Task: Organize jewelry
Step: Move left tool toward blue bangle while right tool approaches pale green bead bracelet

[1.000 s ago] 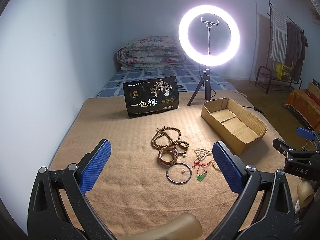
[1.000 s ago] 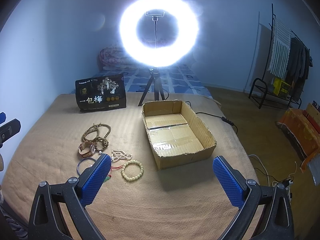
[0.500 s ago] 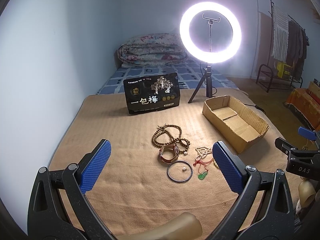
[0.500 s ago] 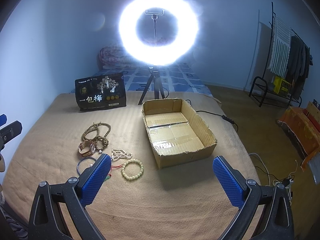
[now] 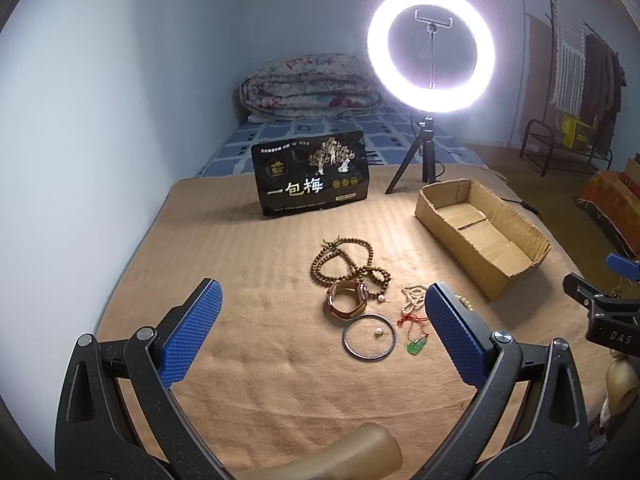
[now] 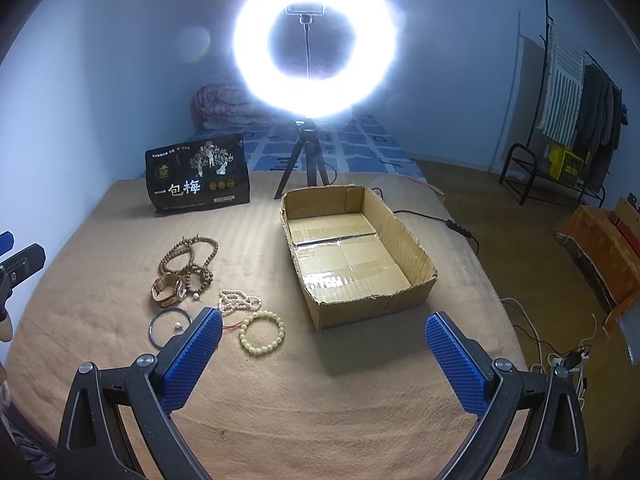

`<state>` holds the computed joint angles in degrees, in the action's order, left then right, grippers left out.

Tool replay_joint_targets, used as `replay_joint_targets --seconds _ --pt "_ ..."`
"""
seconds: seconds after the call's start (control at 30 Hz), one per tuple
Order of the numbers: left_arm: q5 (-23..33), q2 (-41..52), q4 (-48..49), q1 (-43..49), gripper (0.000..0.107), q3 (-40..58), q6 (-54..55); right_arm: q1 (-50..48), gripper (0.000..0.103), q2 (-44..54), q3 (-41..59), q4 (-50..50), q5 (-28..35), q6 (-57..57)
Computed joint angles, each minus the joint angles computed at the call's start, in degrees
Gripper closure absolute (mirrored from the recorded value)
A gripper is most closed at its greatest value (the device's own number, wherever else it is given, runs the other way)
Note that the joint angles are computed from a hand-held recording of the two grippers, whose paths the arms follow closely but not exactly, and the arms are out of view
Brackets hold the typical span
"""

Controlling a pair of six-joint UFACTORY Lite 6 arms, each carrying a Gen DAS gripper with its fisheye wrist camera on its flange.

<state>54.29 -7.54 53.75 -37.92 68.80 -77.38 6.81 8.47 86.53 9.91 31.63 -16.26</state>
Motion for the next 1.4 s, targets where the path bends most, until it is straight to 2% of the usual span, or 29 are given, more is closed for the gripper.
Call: replay_joint_targets --seconds 0.33,0.47,0.6,0.7,0.87,1.07,1.4 --pt "-4.63 2.20 -4.72 7.56 0.004 -0.39 5.30 -0.79 0.001 5.58 4.20 6.42 3.94 -8.01" --pt "-8.43 3.15 -9.42 11.68 0.004 -0.83 9.50 0.07 0.006 7.61 4.74 8.27 5.34 -11.09" --pt "-10.67 4.65 -12.33 14.19 0.012 -1.46 12.23 1.39 0.013 11.35 6.79 8.23 8.00 -12.90" --pt "-13.01 6.46 -17.74 16.53 0.012 -1.33 16.14 1.71 0.015 13.84 8.56 7.34 9.59 -12.37" --pt "-16.62 11.03 -26.02 18.79 0.017 -0.94 23.16 2.67 0.016 19.56 12.62 5.72 11.31 -10.69" --pt "-19.88 16.61 -36.76 19.44 0.017 0.39 32.96 3.42 0.016 26.71 18.54 3.39 13.79 -8.77" --pt "-19.75 29.95 -42.76 18.91 0.017 9.29 38.02 3.22 0.015 34.97 25.50 4.28 16.49 -8.77"
